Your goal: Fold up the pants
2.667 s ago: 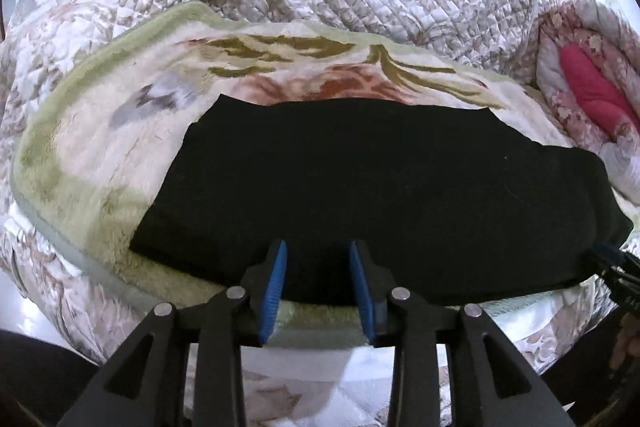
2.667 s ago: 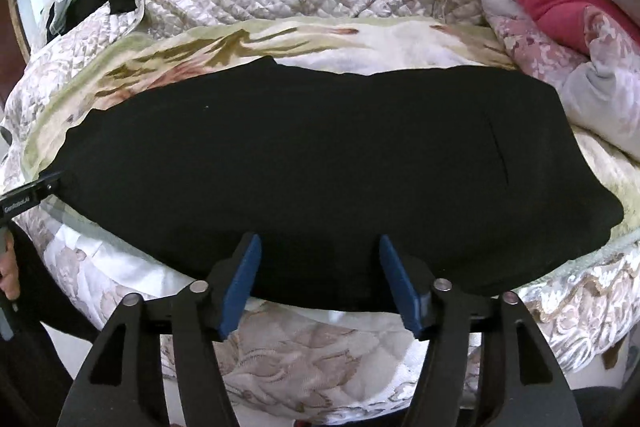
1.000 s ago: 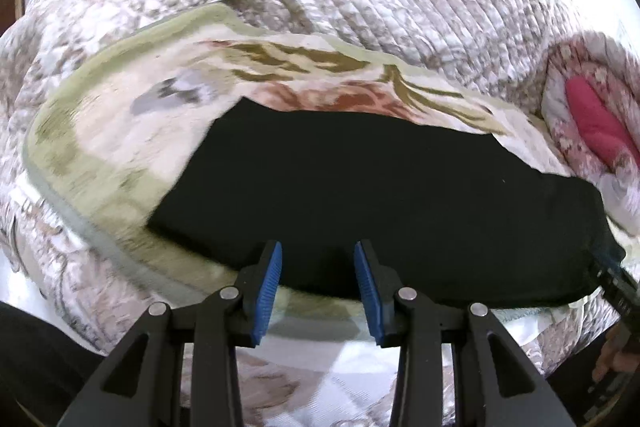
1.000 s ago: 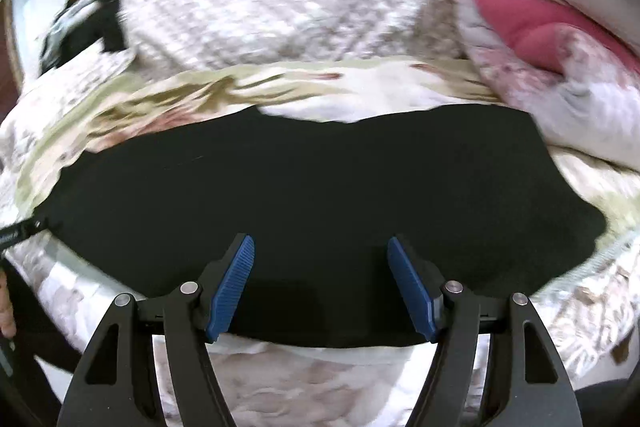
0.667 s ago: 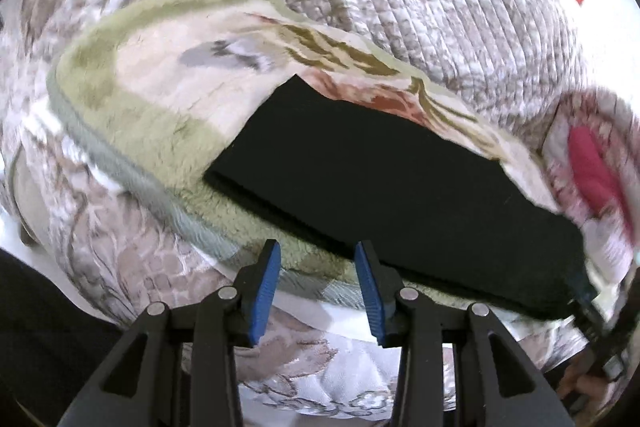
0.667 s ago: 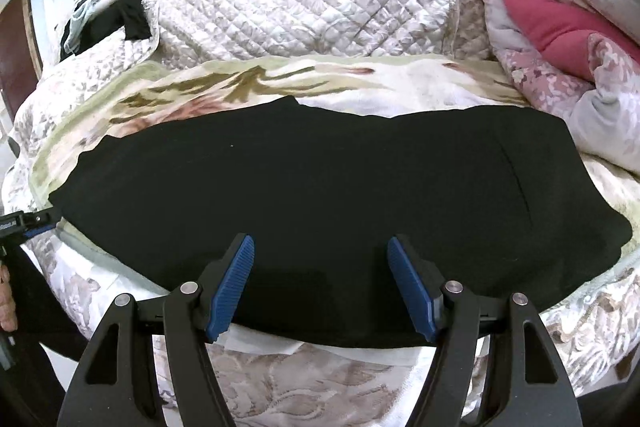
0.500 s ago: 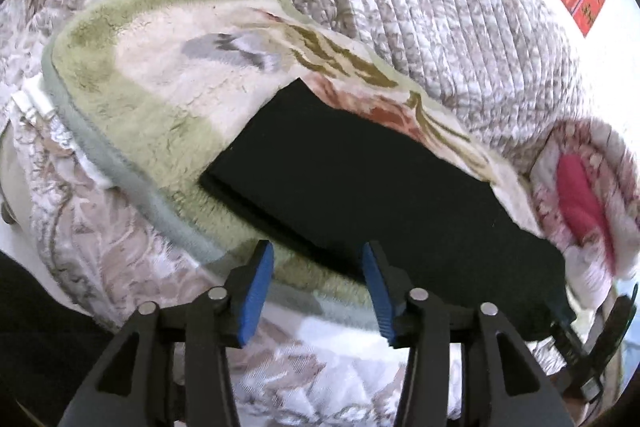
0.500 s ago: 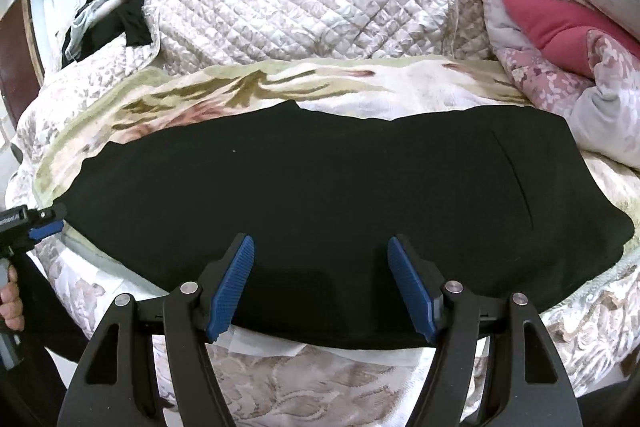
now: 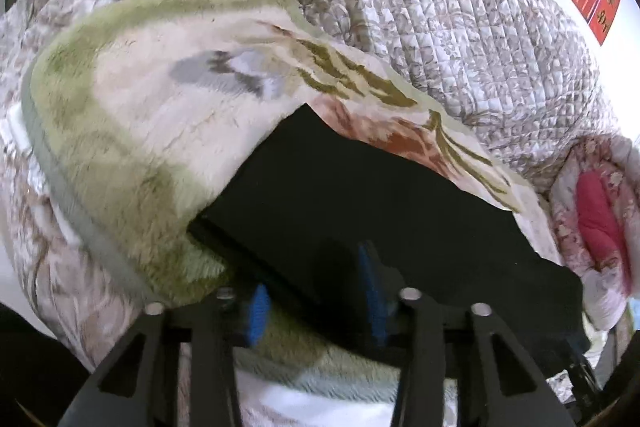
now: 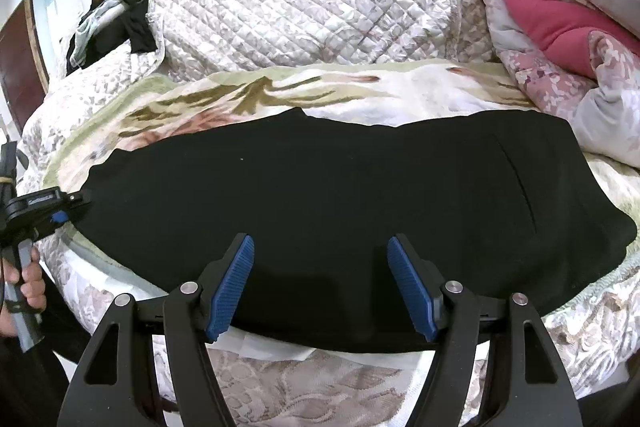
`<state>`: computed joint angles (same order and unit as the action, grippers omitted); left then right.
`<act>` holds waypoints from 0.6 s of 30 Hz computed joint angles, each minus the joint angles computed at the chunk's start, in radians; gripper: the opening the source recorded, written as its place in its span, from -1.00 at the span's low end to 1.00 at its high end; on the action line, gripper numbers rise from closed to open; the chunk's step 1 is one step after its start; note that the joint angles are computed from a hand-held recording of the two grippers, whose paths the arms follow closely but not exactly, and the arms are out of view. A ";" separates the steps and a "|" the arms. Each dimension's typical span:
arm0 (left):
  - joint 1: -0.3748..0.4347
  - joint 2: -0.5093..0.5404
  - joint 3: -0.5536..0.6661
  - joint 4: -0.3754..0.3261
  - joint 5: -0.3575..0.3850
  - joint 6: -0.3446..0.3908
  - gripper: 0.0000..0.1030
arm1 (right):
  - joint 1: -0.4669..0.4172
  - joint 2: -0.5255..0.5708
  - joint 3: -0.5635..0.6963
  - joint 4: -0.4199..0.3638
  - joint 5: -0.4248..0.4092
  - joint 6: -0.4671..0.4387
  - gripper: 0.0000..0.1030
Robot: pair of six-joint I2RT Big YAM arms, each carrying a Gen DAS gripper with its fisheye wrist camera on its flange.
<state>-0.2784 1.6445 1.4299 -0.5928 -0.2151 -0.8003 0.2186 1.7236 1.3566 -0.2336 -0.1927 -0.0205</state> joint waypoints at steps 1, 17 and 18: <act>0.004 0.006 0.010 -0.014 -0.003 0.001 -0.54 | -0.002 0.001 0.001 0.000 -0.003 0.000 0.36; -0.093 0.177 0.454 -0.143 0.114 0.358 -0.84 | -0.045 -0.021 -0.025 0.070 -0.034 0.144 0.36; -0.109 0.205 0.496 -0.158 0.127 0.382 -0.84 | -0.049 -0.025 -0.028 0.077 -0.031 0.156 0.36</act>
